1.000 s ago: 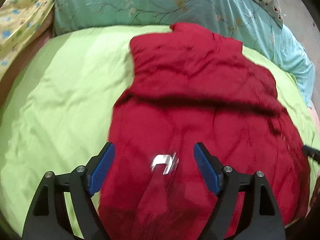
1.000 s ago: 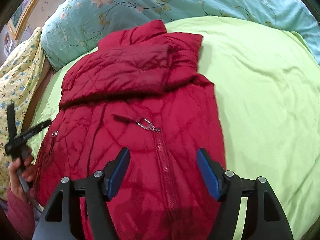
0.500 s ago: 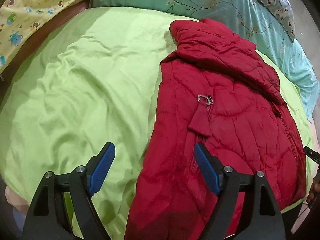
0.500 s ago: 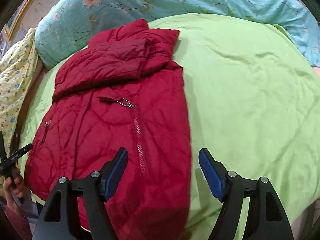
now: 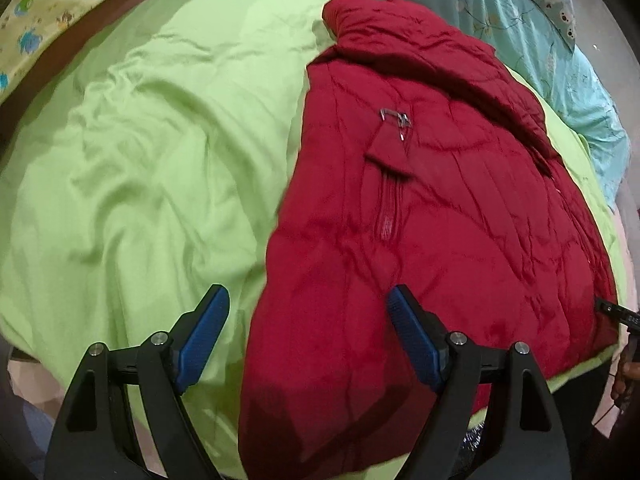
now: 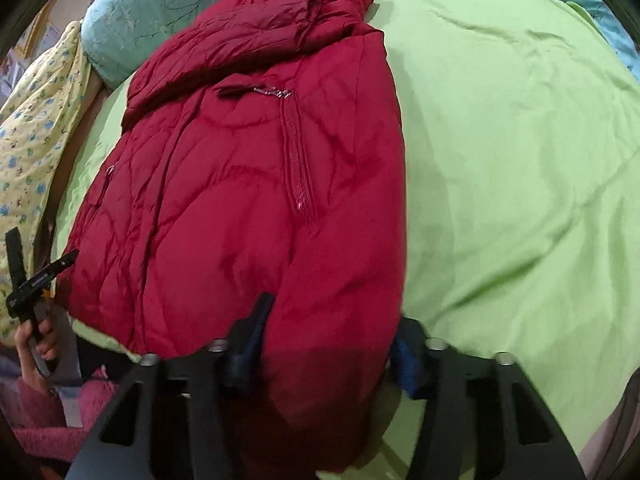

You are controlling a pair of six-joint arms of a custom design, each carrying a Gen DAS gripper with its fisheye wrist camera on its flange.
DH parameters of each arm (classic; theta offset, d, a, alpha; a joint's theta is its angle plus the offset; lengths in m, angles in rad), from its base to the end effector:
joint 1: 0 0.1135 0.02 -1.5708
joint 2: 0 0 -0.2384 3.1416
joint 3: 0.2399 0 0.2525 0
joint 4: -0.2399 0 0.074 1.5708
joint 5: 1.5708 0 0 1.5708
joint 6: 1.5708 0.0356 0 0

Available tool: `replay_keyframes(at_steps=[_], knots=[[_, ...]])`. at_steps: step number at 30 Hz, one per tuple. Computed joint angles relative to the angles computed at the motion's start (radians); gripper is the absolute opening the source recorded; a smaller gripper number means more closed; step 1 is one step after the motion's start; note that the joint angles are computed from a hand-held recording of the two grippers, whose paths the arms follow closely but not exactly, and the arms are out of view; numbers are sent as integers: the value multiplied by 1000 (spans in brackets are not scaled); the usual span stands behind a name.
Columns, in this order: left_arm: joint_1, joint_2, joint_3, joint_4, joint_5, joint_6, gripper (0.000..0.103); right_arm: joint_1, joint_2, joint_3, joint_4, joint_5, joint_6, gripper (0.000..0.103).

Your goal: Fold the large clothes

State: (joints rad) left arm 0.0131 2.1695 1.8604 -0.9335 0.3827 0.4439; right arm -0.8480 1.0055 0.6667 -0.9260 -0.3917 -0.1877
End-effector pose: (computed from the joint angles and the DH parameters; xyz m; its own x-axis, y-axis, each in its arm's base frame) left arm 0.4409 -0.0075 0.1917 -0.8083 0.3878 -0.4429 0.5042 0.8444 -0.1808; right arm 0.1265 -0.1228 0.1879 -0.7348 0.5724 -0.3639 0.4886 0.8188 0.3014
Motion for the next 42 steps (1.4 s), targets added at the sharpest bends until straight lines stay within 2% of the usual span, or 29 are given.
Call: replay_keyframes(at_steps=[3, 5, 10, 13, 16, 18, 19, 21, 24, 30, 32, 40, 42], knots=[[18, -11, -25, -19, 24, 21, 83, -41, -20, 0, -40, -33, -56, 38], [27, -12, -29, -32, 41, 32, 83, -45, -31, -4, -51, -44, -75, 40], [46, 2, -27, -76, 93, 54, 83, -19, -39, -23, -27, -43, -46, 44], [42, -18, -61, -56, 96, 75, 81, -1, -50, -29, -16, -33, -35, 44], [37, -39, -81, -50, 107, 109, 64, -15, -63, -29, -24, -49, -52, 37], [33, -68, -109, -28, 104, 136, 50, -39, -73, -28, -34, -85, -66, 32], [31, -87, -128, -14, 102, 148, 47, -51, -77, -27, -39, -101, -74, 30], [32, -106, -140, -10, 115, 165, 30, -79, -85, -21, -53, -142, -93, 28], [47, -115, -124, -34, 161, 171, 24, -126, -91, 2, -85, -212, -128, 25], [47, -176, -136, -29, 171, 189, 23, -203, -84, 68, -171, -320, -207, 24], [38, -190, -132, -28, 157, 198, 23, -204, -84, 83, -178, -327, -212, 24], [7, -232, -96, -46, 220, 213, 23, -209, -61, 110, -176, -352, -233, 23], [-2, -230, -101, -46, 225, 220, 21, -218, -60, 109, -183, -361, -243, 23]])
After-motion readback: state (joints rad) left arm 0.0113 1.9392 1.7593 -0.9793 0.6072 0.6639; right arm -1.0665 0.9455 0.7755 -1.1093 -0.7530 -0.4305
